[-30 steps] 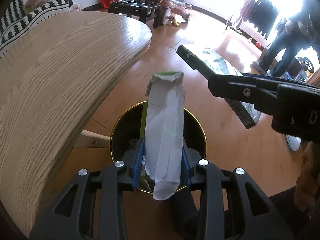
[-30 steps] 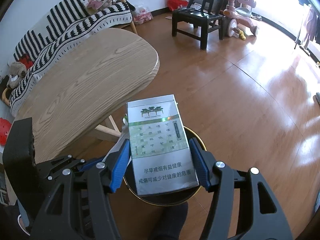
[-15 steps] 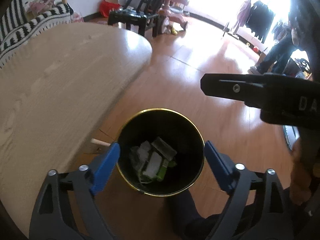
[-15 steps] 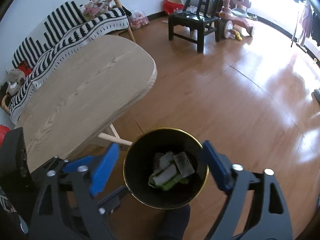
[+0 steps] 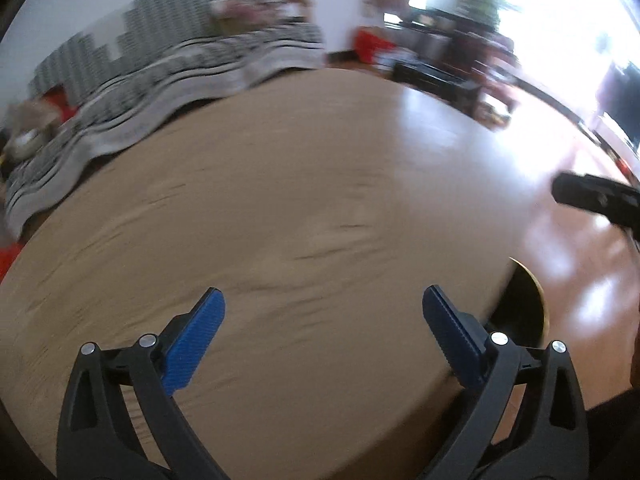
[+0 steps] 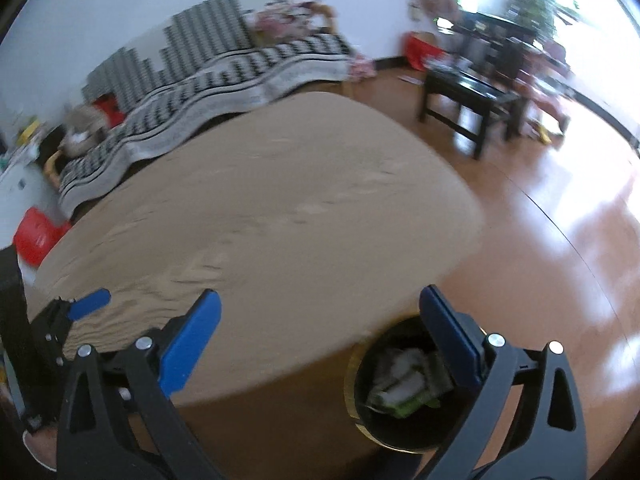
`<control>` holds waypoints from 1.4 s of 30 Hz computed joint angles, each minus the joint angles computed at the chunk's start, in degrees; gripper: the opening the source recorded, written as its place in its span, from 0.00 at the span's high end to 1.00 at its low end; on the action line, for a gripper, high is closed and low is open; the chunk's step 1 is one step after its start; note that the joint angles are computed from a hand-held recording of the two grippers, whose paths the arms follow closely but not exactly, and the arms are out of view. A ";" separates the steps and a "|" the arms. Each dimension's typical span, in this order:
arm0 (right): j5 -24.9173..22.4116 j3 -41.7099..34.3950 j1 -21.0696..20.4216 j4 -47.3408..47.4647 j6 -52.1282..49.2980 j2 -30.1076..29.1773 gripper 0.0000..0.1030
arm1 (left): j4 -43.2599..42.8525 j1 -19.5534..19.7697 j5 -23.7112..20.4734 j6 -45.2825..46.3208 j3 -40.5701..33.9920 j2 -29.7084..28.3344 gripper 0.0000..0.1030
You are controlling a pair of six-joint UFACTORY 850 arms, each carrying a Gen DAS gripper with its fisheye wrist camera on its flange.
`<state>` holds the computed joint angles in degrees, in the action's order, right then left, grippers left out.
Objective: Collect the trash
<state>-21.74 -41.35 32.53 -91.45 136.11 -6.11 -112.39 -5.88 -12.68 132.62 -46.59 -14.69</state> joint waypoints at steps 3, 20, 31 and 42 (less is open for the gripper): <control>0.67 -6.88 2.55 0.87 -3.96 -5.27 0.07 | -1.10 5.84 0.24 0.65 -0.67 0.66 0.07; 1.72 -37.96 11.43 21.04 -37.04 -28.62 0.07 | 2.40 23.26 1.70 -2.66 -4.24 -1.39 0.06; 2.68 -40.59 11.21 25.74 -41.17 -30.97 0.07 | 13.08 25.08 0.67 -14.40 -5.84 -2.85 0.06; 3.15 -38.83 10.85 23.87 -38.91 -29.76 0.07 | 14.49 24.47 1.26 -16.06 -6.29 -3.15 0.06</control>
